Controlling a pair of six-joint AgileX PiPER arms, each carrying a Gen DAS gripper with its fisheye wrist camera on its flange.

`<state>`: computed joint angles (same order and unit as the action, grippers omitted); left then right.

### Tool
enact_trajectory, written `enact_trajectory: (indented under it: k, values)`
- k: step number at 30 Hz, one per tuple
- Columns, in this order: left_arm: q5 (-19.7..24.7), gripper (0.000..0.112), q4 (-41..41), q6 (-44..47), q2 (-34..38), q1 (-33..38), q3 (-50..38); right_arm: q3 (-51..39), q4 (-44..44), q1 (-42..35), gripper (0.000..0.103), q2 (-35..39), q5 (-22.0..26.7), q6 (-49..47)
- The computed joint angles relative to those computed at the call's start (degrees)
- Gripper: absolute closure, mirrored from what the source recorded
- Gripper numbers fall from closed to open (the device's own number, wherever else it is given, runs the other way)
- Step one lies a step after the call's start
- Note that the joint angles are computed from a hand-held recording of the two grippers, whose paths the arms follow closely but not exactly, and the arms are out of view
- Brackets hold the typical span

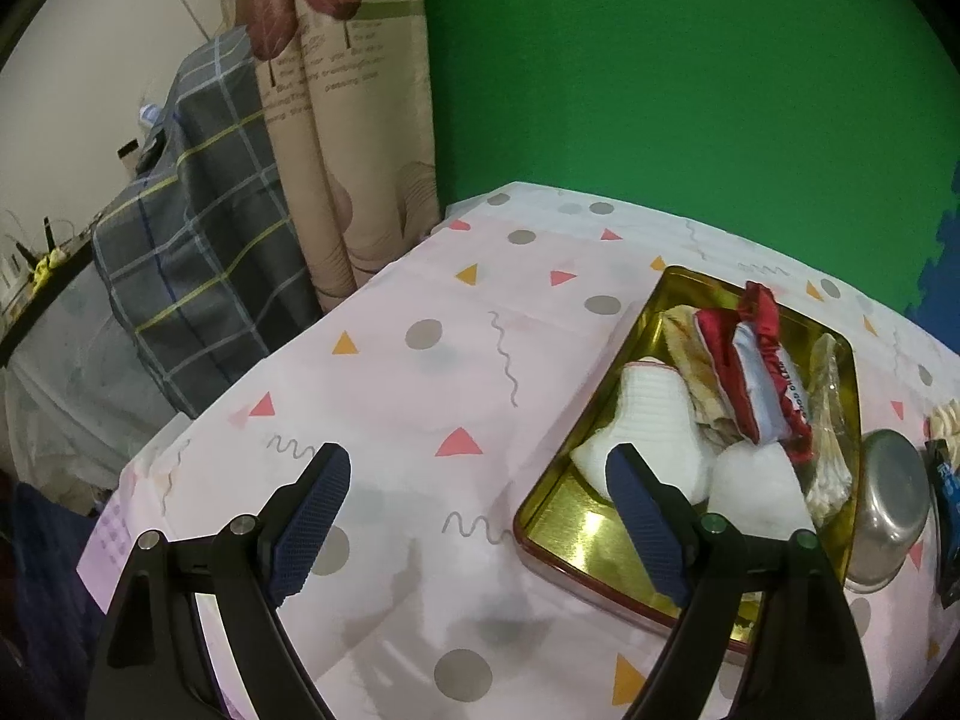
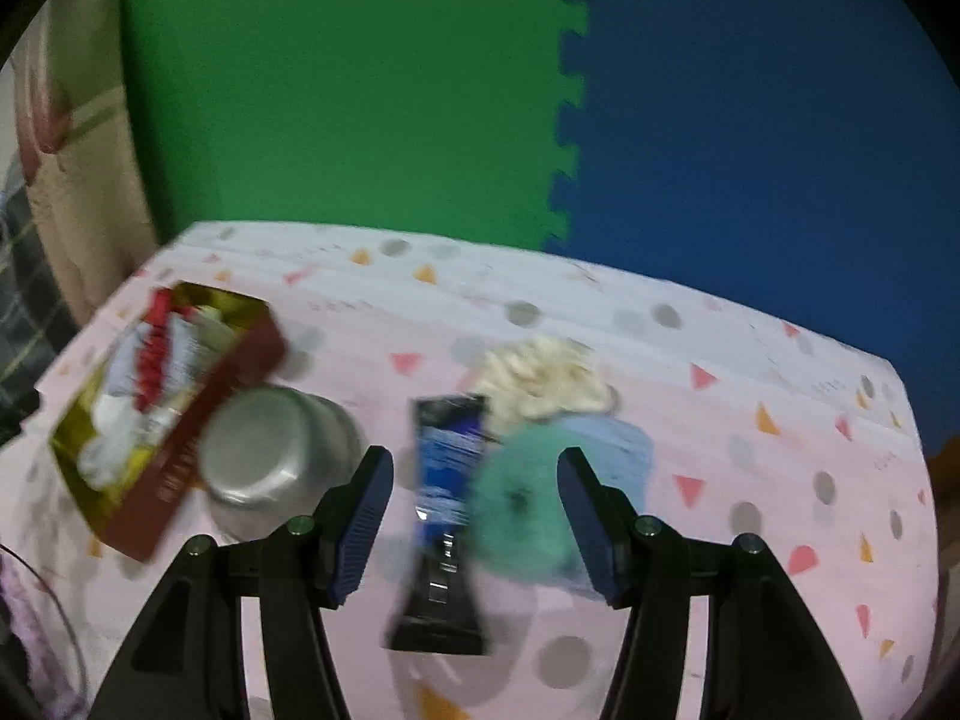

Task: Organize soft objects
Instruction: 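Reach the right gripper to the green fuzzy scrunchie and grasp it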

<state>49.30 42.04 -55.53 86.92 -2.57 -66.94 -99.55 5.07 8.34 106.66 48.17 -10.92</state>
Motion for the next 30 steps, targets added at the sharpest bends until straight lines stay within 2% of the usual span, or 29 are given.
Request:
enact_trajectory:
  k: [13,20,24,25,26,27,30]
  values:
    - [1.4,0.025,3.8,-0.3,0.8,-5.5,-0.6,1.6,-1.3,-4.1,0.045,5.3,-5.5,-4.3]
    - [1.2,0.025,0.9,1.5,1.3,-8.7,-2.2,0.7,-3.9,-3.8,0.056,8.5,-7.9,-3.8]
    - [1.4,0.025,-1.1,2.6,2.1,-11.3,-3.9,1.9,-5.0,-3.3,0.056,8.4,-9.5,-4.2]
    - [1.6,0.025,-1.3,2.8,2.6,-12.6,-4.6,2.7,-5.1,-3.2,0.061,7.9,-10.2,-4.5]
    - [1.9,0.025,-1.6,3.1,3.0,-13.4,-5.1,3.4,-4.7,-3.4,0.071,7.4,-10.6,-5.0]
    - [2.1,0.025,-1.7,3.4,3.5,-14.3,-5.6,4.6,-3.3,-3.8,0.075,6.4,-11.3,-6.1]
    - [2.7,0.025,-1.5,4.0,5.0,-17.3,-7.4,7.8,0.2,-4.9,0.078,3.5,-13.0,-9.8]
